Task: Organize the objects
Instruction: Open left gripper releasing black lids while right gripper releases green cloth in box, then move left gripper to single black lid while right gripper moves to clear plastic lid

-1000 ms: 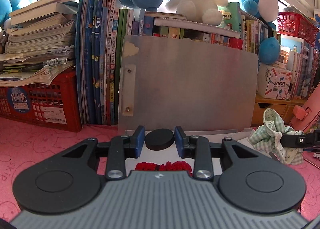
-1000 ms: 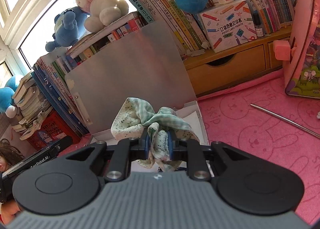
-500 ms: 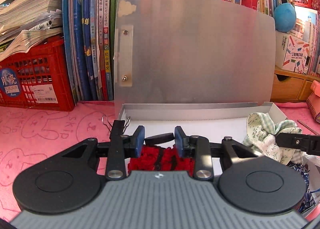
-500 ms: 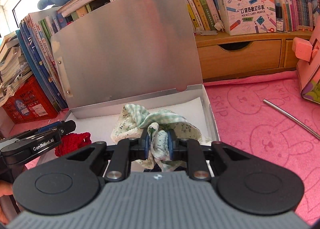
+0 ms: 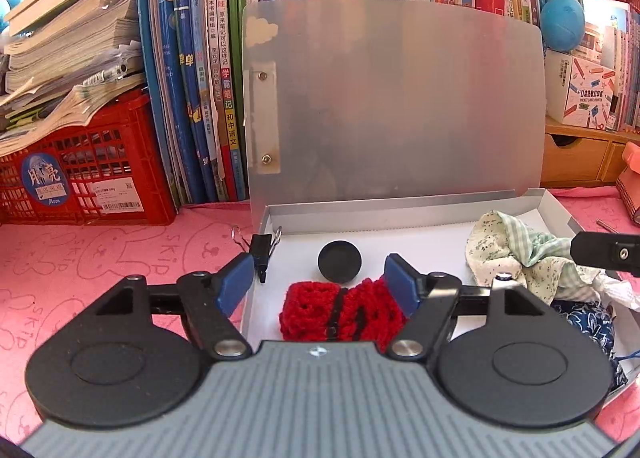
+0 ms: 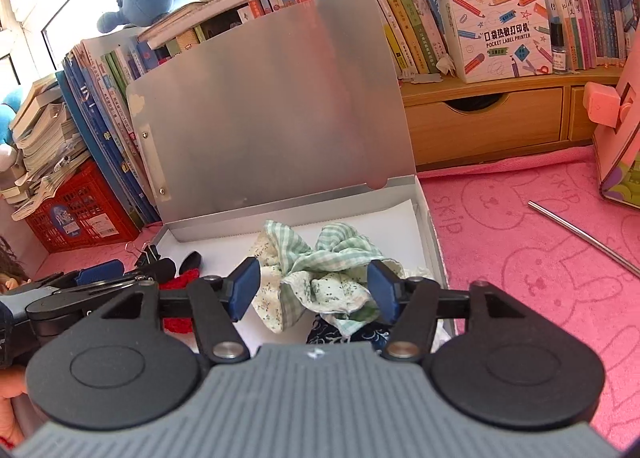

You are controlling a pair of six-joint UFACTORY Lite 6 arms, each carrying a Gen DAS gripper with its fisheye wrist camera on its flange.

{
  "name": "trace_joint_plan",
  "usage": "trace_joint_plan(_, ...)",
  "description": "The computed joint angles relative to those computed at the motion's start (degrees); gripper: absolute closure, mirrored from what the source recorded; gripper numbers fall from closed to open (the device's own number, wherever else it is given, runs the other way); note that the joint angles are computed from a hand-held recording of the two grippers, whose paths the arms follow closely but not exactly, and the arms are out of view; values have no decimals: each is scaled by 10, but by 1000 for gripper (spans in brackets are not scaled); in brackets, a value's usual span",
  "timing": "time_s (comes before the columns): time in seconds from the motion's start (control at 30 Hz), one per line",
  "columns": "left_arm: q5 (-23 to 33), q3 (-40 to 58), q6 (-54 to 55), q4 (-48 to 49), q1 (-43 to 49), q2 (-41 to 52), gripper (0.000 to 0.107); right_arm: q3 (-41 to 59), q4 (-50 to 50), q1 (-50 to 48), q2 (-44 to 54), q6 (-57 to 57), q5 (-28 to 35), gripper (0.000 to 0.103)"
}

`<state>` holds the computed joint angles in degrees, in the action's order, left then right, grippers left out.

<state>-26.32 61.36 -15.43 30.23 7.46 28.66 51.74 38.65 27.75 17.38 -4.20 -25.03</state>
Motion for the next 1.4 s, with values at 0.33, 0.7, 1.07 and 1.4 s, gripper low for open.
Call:
trace_joint_plan(0.33, -54, -191, -176, 234, 80, -233, 24, -148, 134, 101, -203, -140, -47, 11)
trace_joint_plan(0.7, -291, -395, -379, 616, 381, -538, 22, -290, 435, 385, -437, -391, -226, 2)
trace_joint_plan(1.07, -539, -434, -245, 852, 757, -510, 21, -332, 569, 651, -404, -372, -397, 1)
trace_joint_plan(1.4, -533, -445, -60, 964, 935, -374, 21, -304, 569, 732, -240, -242, -388, 1)
